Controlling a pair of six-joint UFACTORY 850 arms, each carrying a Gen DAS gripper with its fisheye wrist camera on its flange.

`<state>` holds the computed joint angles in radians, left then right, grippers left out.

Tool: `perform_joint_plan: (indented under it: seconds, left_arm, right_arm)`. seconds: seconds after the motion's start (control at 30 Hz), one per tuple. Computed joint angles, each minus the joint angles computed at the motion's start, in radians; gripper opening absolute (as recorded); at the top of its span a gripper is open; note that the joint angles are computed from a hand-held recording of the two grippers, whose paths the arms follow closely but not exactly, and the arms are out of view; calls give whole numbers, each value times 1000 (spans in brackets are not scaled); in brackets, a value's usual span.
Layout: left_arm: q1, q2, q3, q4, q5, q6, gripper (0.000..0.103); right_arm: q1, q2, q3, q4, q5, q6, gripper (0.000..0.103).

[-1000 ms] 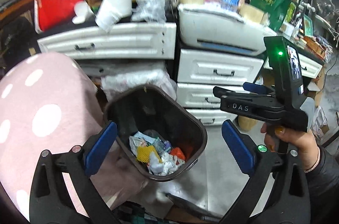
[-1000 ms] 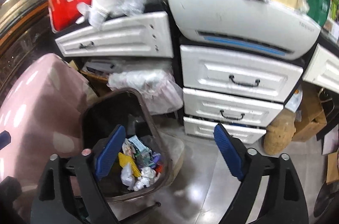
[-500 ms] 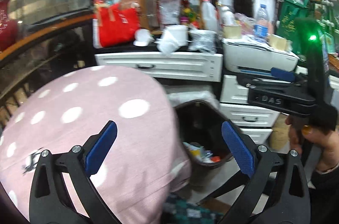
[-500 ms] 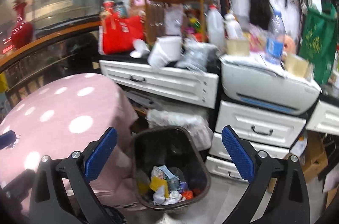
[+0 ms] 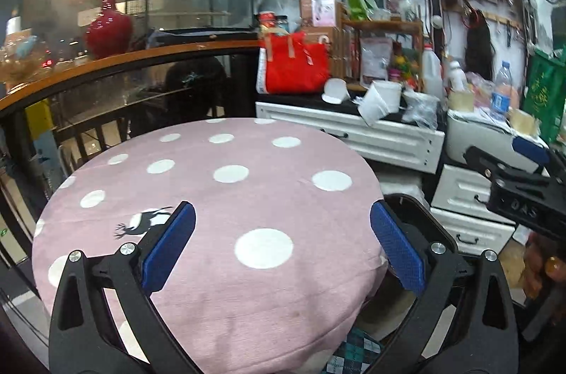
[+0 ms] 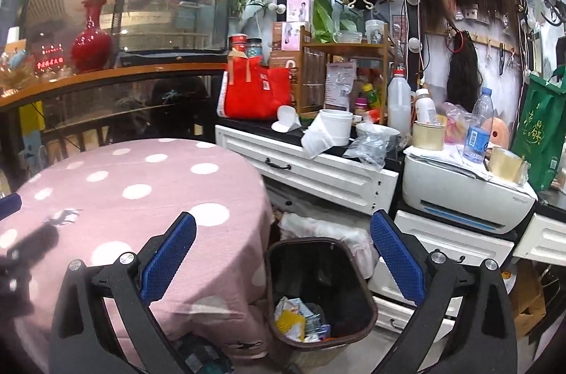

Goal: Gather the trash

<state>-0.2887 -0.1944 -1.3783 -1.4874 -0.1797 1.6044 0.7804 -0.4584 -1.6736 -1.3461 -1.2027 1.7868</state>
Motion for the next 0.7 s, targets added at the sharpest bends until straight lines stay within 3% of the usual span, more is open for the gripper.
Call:
perform_joint_plan:
  seconds: [0.33, 0.7]
  left_arm:
    - [21, 71, 77, -539, -50, 487, 97]
    - [26, 89, 92, -617, -57, 550, 97]
  right_arm:
    - [55, 30, 42, -65, -27, 74, 97]
    - [65, 31, 49, -84, -40, 98, 97]
